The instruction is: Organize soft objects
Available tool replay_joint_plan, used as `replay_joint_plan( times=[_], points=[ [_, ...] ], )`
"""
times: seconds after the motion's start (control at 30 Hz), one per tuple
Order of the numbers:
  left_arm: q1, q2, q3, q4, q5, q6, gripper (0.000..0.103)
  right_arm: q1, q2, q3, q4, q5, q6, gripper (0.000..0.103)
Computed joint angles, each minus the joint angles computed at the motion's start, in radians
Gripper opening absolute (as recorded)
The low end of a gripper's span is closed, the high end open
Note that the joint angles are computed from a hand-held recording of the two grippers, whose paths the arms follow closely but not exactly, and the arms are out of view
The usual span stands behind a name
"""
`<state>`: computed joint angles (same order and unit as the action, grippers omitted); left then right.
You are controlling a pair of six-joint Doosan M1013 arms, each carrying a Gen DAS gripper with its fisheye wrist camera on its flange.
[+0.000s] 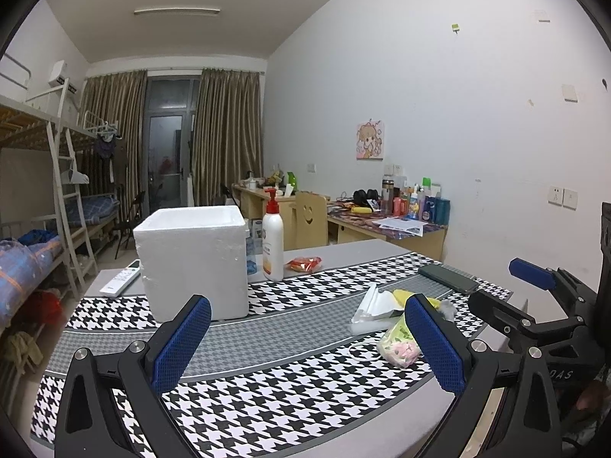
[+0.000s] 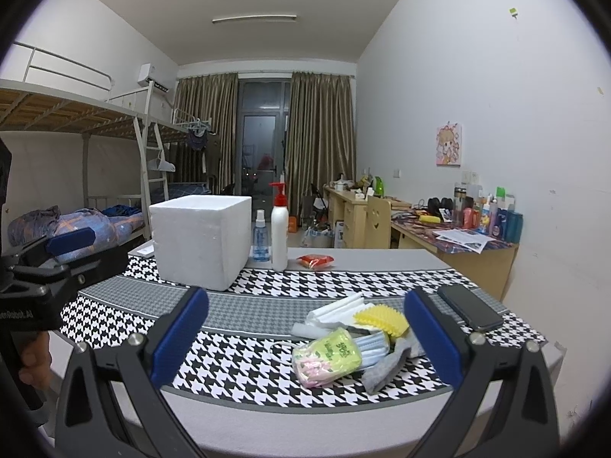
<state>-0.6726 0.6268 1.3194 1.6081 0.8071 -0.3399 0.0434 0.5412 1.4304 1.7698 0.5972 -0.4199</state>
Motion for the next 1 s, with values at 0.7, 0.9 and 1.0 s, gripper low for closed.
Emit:
replay_joint_plan(
  times=[0.7,0.9,1.0],
  points=[
    [0.025,0.071,-0.149,-0.183,-0.109,0.249,0.102,-0.023,0.042,-0.103,-0.201,-0.049,0.279,0.103],
    [0.036,0.100,-0.203,-0.266,-0.149,0.354,0.102,-0.025,0.060,-0.133,-0.268,-0.065,0.343,0.103],
    [0.043,0.117,-0.236,-0.339,-0.171,0.428,0.102,-0.024,0.072,-0.155,-0.320,-0.089,0.402,0.103]
  ],
)
